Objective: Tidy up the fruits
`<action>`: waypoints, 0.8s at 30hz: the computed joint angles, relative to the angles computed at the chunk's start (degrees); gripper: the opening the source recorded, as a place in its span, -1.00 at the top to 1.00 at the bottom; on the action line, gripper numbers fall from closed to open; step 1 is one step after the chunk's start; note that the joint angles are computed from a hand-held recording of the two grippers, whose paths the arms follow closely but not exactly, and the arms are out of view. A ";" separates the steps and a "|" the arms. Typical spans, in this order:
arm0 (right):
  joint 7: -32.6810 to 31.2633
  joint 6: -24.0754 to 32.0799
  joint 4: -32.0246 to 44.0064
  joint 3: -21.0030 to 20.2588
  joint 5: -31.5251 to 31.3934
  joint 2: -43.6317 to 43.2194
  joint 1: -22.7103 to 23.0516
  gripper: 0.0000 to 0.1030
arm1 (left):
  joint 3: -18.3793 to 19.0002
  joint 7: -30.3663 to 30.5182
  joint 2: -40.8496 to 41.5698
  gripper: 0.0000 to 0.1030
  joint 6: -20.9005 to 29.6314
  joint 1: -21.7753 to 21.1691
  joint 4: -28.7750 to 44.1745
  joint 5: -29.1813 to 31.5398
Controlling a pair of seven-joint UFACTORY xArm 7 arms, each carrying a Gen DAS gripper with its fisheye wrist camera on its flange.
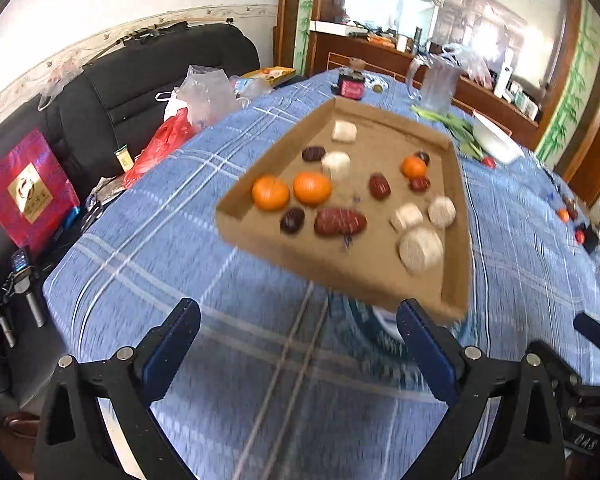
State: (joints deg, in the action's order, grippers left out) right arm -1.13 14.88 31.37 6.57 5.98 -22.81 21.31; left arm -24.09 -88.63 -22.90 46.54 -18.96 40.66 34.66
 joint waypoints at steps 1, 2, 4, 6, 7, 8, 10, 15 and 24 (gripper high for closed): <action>0.09 -0.22 -0.73 -0.17 0.39 -0.82 0.26 -0.95 | -0.49 0.24 -0.13 -0.92 0.67 -0.43 0.15 -0.07; 0.64 -0.27 -1.26 0.23 0.17 -1.51 -0.04 -0.95 | -0.86 0.35 -0.16 -0.92 1.20 -0.66 0.27 0.12; 1.52 -0.07 -2.33 0.89 -0.49 -3.11 -0.39 -0.95 | -1.98 0.32 0.00 -0.92 3.68 -1.03 1.14 0.81; 3.85 -0.77 -3.52 3.16 -2.65 -4.67 -2.31 -0.95 | -2.09 1.08 0.28 -0.92 5.28 -1.49 1.93 1.50; 5.49 -1.11 -3.86 4.51 -3.92 -5.10 -3.48 -0.95 | -2.17 0.54 -0.44 -0.92 4.79 -1.56 1.36 2.64; 7.41 -1.26 -4.26 5.82 -5.12 -5.67 -4.66 -0.95 | -2.63 -0.32 -1.16 -0.92 5.14 -1.47 1.03 3.67; 11.10 -0.89 -4.65 7.54 -6.90 -6.53 -6.18 -0.95 | -3.57 -0.89 -1.69 -0.92 7.18 -1.35 1.22 5.25; 19.21 1.24 -5.16 10.11 -9.88 -8.78 -7.48 -0.95 | -1.79 0.46 -5.78 -0.92 2.39 -1.22 -2.52 6.86; 28.17 5.37 -5.25 12.46 -15.03 -11.41 -7.30 -0.95 | -3.57 6.85 -6.28 -0.92 3.01 -0.14 -1.74 10.11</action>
State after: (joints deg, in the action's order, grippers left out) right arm 27.04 20.25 26.12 19.03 -9.05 -34.22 14.01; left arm -27.66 -81.78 -29.18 49.55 -19.10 38.91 44.77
